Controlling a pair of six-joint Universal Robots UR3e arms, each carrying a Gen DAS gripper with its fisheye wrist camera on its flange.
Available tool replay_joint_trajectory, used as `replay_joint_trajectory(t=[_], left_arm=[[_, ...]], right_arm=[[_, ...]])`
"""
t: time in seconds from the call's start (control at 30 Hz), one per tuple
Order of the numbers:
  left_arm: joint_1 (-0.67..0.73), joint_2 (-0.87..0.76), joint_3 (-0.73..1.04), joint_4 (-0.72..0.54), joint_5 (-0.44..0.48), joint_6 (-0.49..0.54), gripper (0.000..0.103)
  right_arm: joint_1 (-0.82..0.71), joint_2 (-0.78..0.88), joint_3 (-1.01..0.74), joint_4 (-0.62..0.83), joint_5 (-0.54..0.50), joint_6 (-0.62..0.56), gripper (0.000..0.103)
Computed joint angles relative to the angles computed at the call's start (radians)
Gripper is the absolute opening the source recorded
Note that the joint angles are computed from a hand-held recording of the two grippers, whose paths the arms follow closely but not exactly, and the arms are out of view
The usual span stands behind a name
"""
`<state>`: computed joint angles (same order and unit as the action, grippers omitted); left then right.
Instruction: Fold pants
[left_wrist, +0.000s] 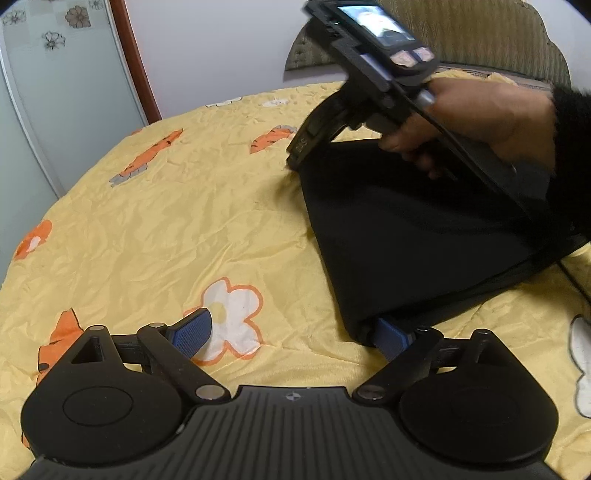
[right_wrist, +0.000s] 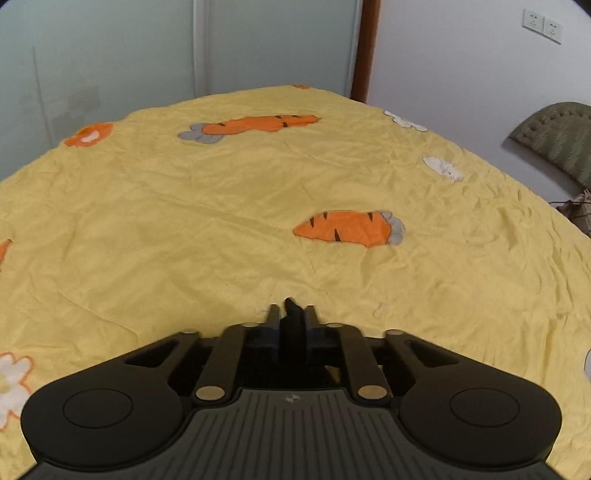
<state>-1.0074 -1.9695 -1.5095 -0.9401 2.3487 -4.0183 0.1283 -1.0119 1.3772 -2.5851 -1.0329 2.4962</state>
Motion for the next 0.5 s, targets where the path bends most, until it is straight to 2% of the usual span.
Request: replay_joint_trajectory(t=[0.07, 0.13, 0.2, 0.23, 0.27, 0.33, 0.4, 0.47, 0.5], left_arm=[[-0.004, 0.043, -0.023, 0.005, -0.004, -0.016, 0.094], [-0.001, 0.085, -0.053, 0.062, -0.015, -0.008, 0.094], [0.013, 0.100, -0.054, 0.127, -0.029, 0.029, 0.094], [0.024, 0.093, -0.044, 0.169, -0.039, 0.069, 0.094], [0.033, 0.077, -0.029, 0.224, -0.048, 0.114, 0.095], [0.054, 0.028, 0.035, 0.285, -0.074, 0.182, 0.095], [0.059, -0.037, 0.130, 0.301, -0.081, 0.235, 0.095], [0.041, -0.100, 0.229, 0.255, -0.028, 0.231, 0.095], [0.025, -0.123, 0.257, 0.253, 0.013, 0.231, 0.095]], right_arm=[[-0.053, -0.096, 0.125, -0.086, 0.054, 0.020, 0.021], [-0.180, -0.263, 0.320, -0.146, 0.194, -0.012, 0.024], [-0.315, -0.449, 0.481, -0.096, 0.265, -0.098, 0.044], [-0.392, -0.537, 0.555, -0.056, 0.294, -0.156, 0.063], [-0.475, -0.623, 0.626, -0.003, 0.326, -0.225, 0.070], [-0.626, -0.774, 0.702, 0.212, 0.358, -0.396, 0.069], [-0.735, -0.858, 0.722, 0.441, 0.354, -0.553, 0.069], [-0.780, -0.881, 0.752, 0.523, 0.300, -0.644, 0.068], [-0.781, -0.891, 0.795, 0.468, 0.250, -0.653, 0.068]])
